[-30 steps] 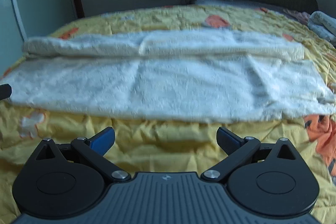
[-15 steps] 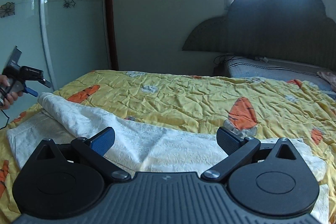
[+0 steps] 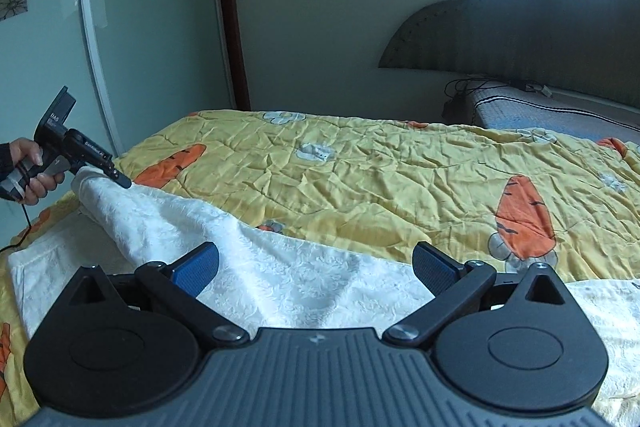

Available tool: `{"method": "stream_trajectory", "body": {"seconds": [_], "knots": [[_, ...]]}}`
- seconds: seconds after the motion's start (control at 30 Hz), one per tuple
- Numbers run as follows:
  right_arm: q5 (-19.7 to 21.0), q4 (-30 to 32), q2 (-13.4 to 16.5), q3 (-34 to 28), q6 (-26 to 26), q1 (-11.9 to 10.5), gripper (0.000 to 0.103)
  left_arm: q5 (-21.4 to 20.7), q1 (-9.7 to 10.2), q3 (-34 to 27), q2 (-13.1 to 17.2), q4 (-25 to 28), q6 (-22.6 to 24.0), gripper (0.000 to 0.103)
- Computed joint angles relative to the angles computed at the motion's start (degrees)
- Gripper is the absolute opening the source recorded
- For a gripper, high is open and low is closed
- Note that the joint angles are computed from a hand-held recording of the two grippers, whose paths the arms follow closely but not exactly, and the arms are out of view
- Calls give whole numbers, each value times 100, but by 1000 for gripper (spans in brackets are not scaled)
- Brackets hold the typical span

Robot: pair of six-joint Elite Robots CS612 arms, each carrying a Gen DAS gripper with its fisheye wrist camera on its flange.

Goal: Fold towel
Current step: 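Grasp the white cloth's edge with the left gripper while the right gripper approaches its other end, then grasp the cloth corner with the right gripper and lift it with the left gripper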

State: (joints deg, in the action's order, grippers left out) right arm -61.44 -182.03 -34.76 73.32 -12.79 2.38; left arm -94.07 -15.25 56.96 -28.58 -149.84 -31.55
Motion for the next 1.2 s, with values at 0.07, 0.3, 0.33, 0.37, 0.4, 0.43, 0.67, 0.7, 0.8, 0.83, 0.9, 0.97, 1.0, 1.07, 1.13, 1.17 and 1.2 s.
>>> {"method": "stream_trajectory", "body": {"seconds": [0.07, 0.3, 0.33, 0.37, 0.4, 0.43, 0.67, 0.7, 0.8, 0.83, 0.9, 0.97, 1.0, 1.07, 1.13, 1.17, 1.2], "knots": [[5, 155, 21, -50, -286, 27, 103, 173, -32, -22, 21, -14, 124, 20], [182, -465, 266, -250, -170, 20, 103, 1238, -317, 709, -279, -1533, 1569, 10], [395, -483, 339, -367, -229, -15, 103, 1284, -350, 871, -340, -1974, 1736, 10], [606, -265, 373, -485, -437, -52, 103, 1290, -376, 1036, -400, -2421, 1893, 10], [792, 185, 404, -665, -652, -89, 103, 1272, -405, 1211, -466, -2860, 2026, 10], [833, 785, 411, -839, -790, -69, 103, 1229, -433, 1371, -523, -3288, 2147, 10], [828, 4586, 943, -2617, -2802, 0, 98, 822, -574, 2112, -672, -5361, 2334, 10], [720, 4881, 1061, -2882, -2969, 19, 96, 810, -582, 2160, -688, -5426, 2311, 10], [387, 5427, 1328, -3431, -3023, 73, 86, 740, -603, 2333, -746, -5691, 2243, 9], [231, 5777, 1432, -3683, -3118, 94, 70, 701, -592, 2426, -779, -5804, 2222, 9], [8, 6131, 1658, -4116, -3215, 126, 58, 654, -595, 2515, -817, -5893, 2176, 9], [-155, 6503, 1873, -4560, -3373, 150, 58, 638, -588, 2614, -849, -5925, 2143, 9], [-141, 6666, 2009, -4820, -3388, 153, 58, 636, -590, 2627, -851, -5894, 2123, 9], [-141, 6762, 2136, -5062, -3319, 160, 59, 628, -576, 2648, -846, -5829, 2076, 9], [-139, 7075, 2282, -5386, -3413, 171, 59, 615, -570, 2654, -837, -5818, 2060, 9], [-87, 7301, 2387, -5615, -3523, 173, 60, 605, -566, 2651, -830, -5836, 2042, 9], [-78, 7418, 2454, -5762, -3553, 186, 60, 583, -560, 2645, -823, -5850, 2030, 9]]}}
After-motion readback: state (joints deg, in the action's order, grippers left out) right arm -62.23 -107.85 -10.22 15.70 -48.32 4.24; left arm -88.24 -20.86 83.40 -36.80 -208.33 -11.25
